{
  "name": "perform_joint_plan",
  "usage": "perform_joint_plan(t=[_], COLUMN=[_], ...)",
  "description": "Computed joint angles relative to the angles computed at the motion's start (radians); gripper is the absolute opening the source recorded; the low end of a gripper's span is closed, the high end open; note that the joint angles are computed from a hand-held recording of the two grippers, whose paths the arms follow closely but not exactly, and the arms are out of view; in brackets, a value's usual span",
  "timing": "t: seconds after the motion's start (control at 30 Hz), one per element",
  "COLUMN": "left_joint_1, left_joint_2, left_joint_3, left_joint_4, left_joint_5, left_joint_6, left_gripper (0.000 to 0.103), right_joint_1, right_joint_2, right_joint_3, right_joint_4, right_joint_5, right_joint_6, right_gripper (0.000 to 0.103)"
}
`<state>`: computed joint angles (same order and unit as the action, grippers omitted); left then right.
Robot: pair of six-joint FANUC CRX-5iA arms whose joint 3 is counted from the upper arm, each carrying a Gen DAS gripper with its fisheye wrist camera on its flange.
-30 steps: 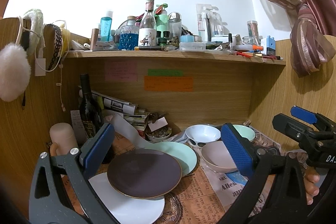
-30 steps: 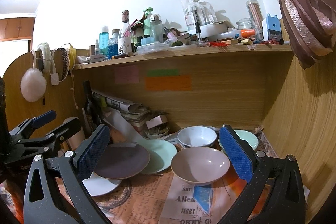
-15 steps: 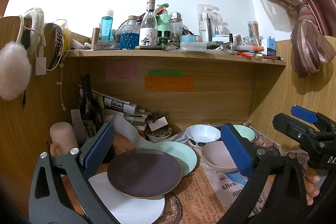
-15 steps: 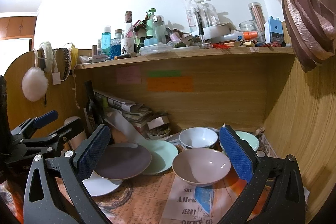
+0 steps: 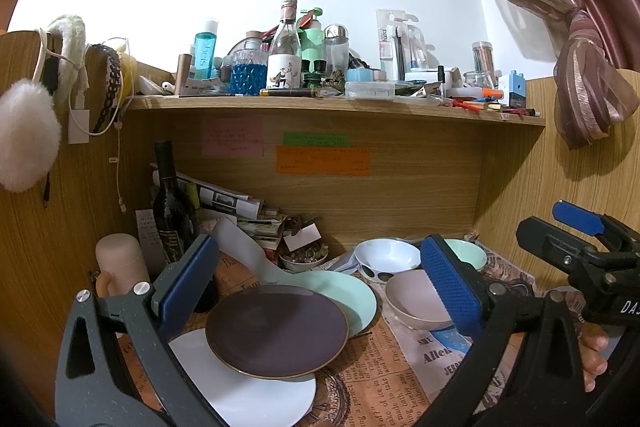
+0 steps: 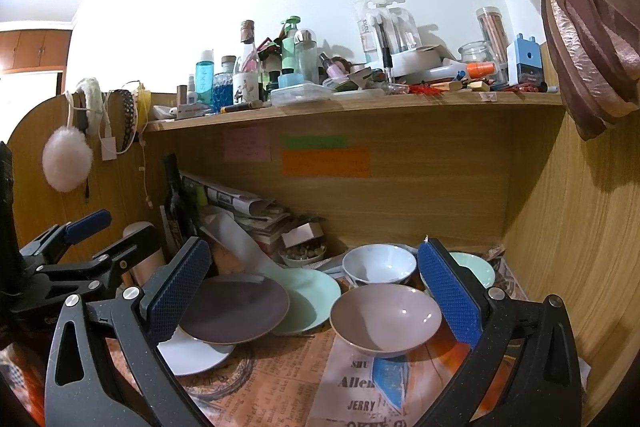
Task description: Organize plates and bowls
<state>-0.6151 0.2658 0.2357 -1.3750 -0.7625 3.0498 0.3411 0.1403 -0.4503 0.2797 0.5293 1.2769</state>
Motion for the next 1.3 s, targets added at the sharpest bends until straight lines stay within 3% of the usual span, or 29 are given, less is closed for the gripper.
perform_joint_plan(t=[0.3, 0.57, 0.77, 0.9, 1.1, 1.17, 1.3], left_joint_1=[0.010, 0.074, 0.189, 0.241, 0.358, 0.405, 0.481], left_joint_2=[-0.009, 0.000, 0.007, 0.029, 0.052, 0.059, 0.089], left_joint_3=[-0.014, -0.012, -0.021, -0.016, -0.039, -0.053, -0.053], left_joint_4=[0.002, 0.084, 0.264, 0.334, 0.550, 0.662, 0.851], left_joint_5=[0.009, 0.041, 0.111, 0.107, 0.196, 0.231, 0.237], left_joint_6=[0.003, -0.057, -0.200, -0.274, -0.478, -0.579, -0.760], left_gripper=[0.103, 0.103, 0.103, 0.103, 0.101, 0.091, 0.084], right_joint_1=[0.008, 0.010, 0.010, 0.005, -0.005, -0.012, -0.037], right_joint_2=[0.014, 0.057, 0.120, 0.161, 0.229, 0.249, 0.286], right_joint_3=[0.019, 0.058, 0.103, 0.134, 0.188, 0.203, 0.225], right_joint_4=[-0.013, 0.041, 0.124, 0.239, 0.387, 0.453, 0.634], right_joint_5=[-0.019, -0.055, -0.095, -0.140, -0.194, -0.206, -0.213], right_joint_6=[0.017, -0.038, -0.114, -0.215, -0.366, -0.426, -0.581], right_gripper=[0.103, 0.103, 0.103, 0.103, 0.103, 0.102, 0.093])
